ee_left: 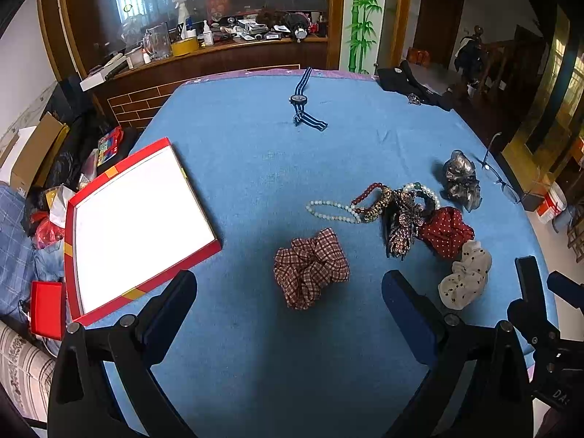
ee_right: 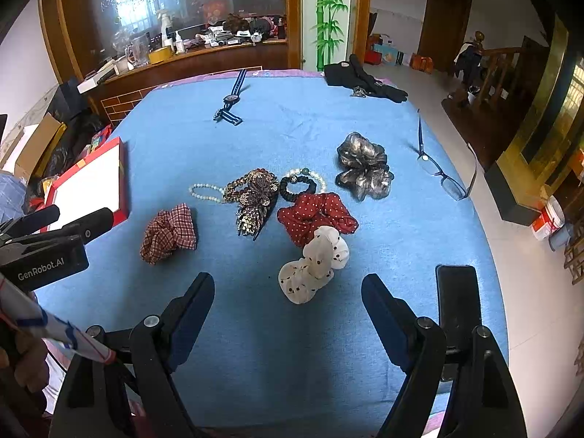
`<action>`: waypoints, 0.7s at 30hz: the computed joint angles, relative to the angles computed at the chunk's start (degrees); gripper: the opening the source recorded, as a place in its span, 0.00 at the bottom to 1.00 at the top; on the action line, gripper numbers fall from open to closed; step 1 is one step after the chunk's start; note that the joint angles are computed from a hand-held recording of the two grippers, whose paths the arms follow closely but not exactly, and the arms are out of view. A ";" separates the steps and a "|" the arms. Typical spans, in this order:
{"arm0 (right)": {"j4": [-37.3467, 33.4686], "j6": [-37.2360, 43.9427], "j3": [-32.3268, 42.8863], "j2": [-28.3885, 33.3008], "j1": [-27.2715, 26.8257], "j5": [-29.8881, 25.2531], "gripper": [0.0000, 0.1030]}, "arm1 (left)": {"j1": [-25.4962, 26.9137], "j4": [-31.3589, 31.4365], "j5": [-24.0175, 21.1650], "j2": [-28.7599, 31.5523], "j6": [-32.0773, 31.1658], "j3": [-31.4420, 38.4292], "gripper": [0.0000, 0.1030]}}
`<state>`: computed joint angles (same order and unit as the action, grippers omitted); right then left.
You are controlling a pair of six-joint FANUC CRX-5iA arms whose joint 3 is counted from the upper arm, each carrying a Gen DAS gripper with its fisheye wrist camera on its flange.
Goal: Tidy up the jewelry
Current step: 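Move both tools toward the scrunchies on the table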
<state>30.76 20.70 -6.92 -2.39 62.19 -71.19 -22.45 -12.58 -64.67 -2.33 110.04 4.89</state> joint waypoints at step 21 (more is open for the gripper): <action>-5.04 1.38 -0.85 -0.75 -3.24 1.15 0.83 | -0.97 0.23 -1.97 3.08 0.35 1.59 0.98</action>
